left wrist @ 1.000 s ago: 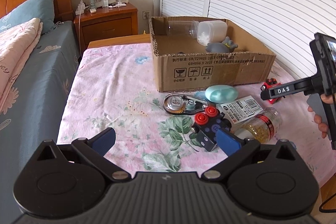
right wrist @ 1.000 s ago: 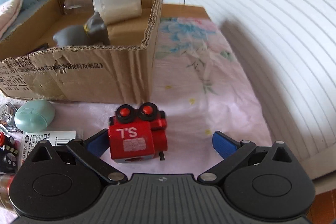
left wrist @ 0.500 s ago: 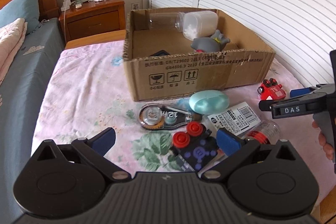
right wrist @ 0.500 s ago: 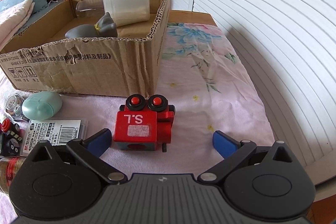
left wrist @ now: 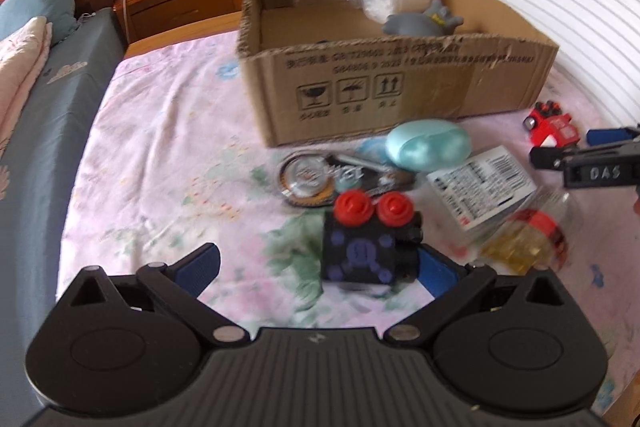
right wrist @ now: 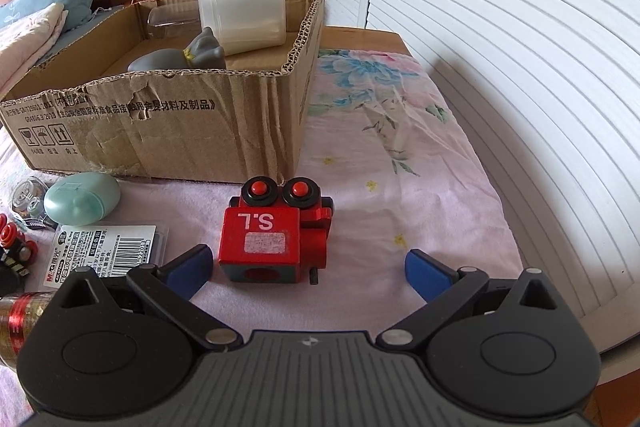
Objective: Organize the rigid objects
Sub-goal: 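Move the right gripper to the red toy car while the left approaches the black cube, then grasp the red toy car with the right gripper while the left grasps the black cube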
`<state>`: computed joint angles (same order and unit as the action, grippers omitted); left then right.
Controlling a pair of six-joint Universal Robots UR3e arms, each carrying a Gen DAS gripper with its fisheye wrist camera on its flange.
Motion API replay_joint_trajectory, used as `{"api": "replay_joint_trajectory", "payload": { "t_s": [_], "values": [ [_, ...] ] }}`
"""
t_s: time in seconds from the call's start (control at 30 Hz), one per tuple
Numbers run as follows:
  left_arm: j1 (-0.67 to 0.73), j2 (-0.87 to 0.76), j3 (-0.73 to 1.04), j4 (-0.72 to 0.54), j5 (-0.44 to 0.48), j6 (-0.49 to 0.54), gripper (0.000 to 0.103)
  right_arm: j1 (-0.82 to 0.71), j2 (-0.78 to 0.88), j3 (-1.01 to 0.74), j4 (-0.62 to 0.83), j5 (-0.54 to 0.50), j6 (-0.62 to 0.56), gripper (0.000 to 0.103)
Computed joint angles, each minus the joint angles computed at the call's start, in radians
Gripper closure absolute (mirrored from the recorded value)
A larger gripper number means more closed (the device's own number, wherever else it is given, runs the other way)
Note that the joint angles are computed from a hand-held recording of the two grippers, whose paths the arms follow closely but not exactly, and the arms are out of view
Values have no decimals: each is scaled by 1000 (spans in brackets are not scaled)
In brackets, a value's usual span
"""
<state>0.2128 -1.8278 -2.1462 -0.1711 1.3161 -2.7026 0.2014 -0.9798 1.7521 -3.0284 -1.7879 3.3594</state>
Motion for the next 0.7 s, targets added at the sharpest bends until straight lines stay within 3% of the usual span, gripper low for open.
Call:
{"api": "replay_joint_trajectory", "payload": {
  "t_s": [0.37,0.53,0.7],
  "values": [
    [56,-48,-62,141,-96,98,5,-10,-11,48,-60,23,-34,0],
    [74,-22,-48,55,-168,127,32,-16,-19,76,-93,36,-54,0],
    [54,-13,-78,97,-157,80,39,-14,-16,90,-122,34,-56,0]
  ]
}}
